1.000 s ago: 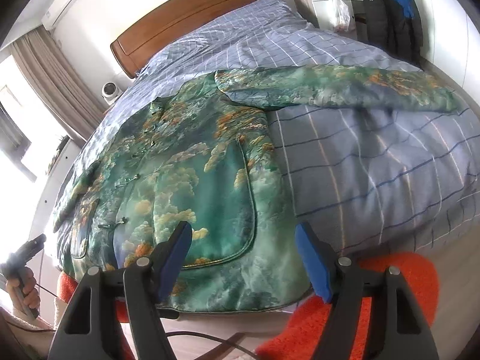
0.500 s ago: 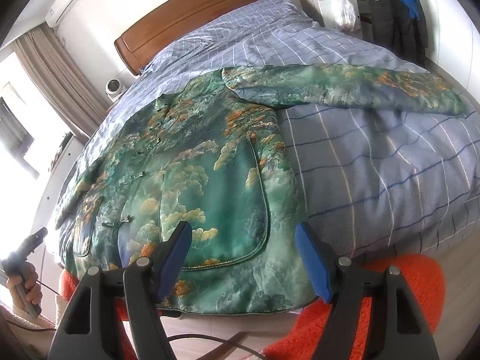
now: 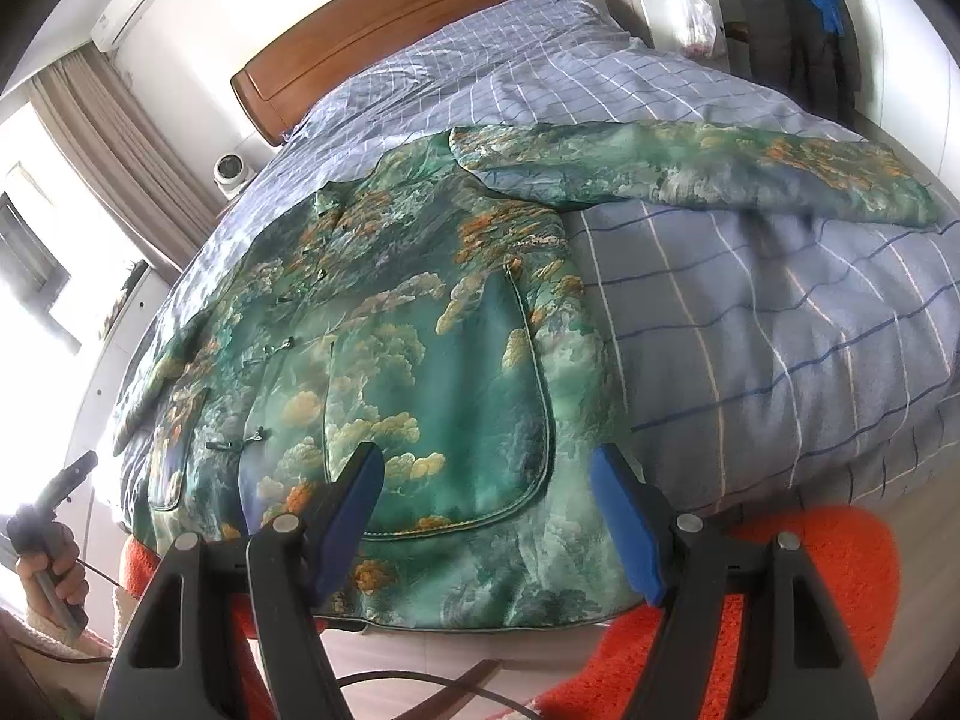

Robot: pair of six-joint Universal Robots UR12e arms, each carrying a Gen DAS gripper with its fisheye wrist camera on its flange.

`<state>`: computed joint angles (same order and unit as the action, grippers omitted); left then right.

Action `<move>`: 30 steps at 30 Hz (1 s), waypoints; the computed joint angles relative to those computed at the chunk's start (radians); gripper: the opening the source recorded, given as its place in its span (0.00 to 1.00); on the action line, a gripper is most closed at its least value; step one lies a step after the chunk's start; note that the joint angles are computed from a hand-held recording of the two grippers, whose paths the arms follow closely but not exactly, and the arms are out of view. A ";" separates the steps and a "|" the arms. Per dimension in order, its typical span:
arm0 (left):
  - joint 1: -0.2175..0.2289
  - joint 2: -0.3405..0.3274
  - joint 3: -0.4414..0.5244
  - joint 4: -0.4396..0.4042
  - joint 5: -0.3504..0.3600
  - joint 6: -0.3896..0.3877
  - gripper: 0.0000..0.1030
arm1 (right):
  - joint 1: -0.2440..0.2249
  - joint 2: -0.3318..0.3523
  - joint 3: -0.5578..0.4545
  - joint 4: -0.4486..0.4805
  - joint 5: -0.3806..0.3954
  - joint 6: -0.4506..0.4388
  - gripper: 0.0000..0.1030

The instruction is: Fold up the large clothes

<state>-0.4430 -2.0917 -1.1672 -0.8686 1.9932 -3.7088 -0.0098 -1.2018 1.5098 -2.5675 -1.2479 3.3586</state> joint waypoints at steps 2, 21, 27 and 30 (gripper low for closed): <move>-0.002 -0.002 0.002 0.000 0.005 0.008 0.96 | 0.000 0.000 0.000 0.000 0.000 0.000 0.69; -0.008 -0.018 0.025 -0.013 0.022 0.035 0.96 | 0.001 0.007 -0.005 0.009 0.007 0.008 0.69; -0.011 -0.023 0.034 -0.017 0.020 0.053 0.96 | -0.001 0.008 -0.003 0.009 0.008 0.013 0.69; -0.014 -0.026 0.040 -0.022 0.030 0.061 0.96 | -0.001 0.008 -0.003 0.009 0.008 0.013 0.69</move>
